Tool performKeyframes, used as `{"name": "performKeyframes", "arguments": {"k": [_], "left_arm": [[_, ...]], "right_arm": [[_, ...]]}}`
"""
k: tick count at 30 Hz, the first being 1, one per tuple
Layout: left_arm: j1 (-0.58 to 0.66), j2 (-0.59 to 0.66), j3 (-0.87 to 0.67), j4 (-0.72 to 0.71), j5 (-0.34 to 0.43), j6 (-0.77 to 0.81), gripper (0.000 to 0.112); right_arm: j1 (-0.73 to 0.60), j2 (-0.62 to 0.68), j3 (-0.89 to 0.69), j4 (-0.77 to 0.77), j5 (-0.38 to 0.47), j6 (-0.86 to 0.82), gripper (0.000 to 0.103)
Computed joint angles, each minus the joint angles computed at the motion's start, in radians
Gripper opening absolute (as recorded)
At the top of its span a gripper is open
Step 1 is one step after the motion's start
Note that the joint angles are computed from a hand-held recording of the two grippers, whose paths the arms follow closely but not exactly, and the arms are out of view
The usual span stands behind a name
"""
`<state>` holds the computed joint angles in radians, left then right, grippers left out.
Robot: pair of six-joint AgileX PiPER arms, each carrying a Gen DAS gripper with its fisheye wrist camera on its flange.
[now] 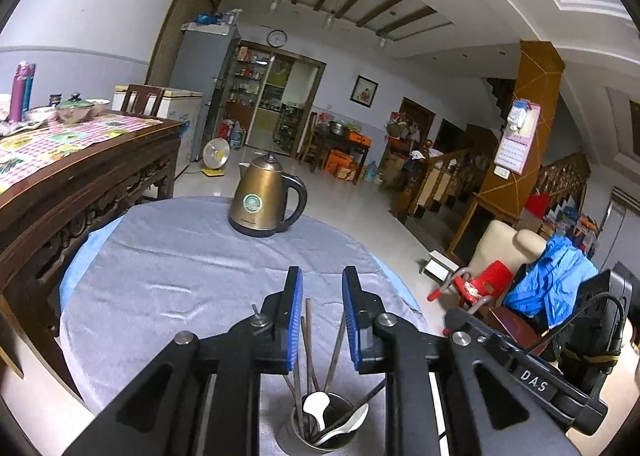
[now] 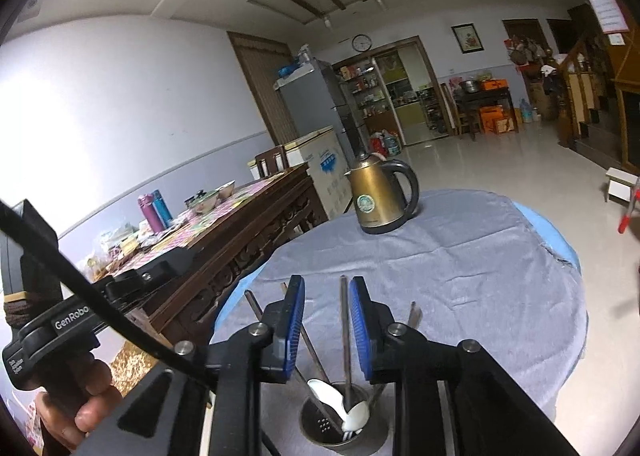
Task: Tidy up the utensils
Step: 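Raise both open tools out of the cup and pull them back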
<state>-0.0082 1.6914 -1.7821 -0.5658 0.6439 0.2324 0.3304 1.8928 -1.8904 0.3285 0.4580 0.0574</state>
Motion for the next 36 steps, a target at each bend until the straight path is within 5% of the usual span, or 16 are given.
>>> {"name": "performKeyframes", "arguments": {"k": [5, 9, 15, 19, 36], "left_arm": [[0.027, 0.001, 0.011, 0.003, -0.004, -0.019, 0.020], [0.020, -0.007, 0.041, 0.074, -0.031, -0.066, 0.039], [-0.052, 0.001, 0.049, 0.447, -0.042, -0.347, 0.063], [-0.090, -0.002, 0.069, 0.654, -0.036, -0.495, 0.069], [-0.152, -0.026, 0.129, 1.041, 0.002, -0.768, 0.077]], "right_arm": [[-0.020, -0.012, 0.030, -0.002, -0.023, 0.026, 0.025], [-0.031, -0.030, 0.069, -0.014, -0.049, 0.048, 0.025], [-0.057, -0.052, 0.127, 0.019, -0.059, 0.047, 0.027], [-0.058, -0.068, 0.163, 0.006, -0.059, 0.069, 0.050], [-0.005, -0.130, 0.275, -0.171, -0.074, 0.200, 0.051]]}}
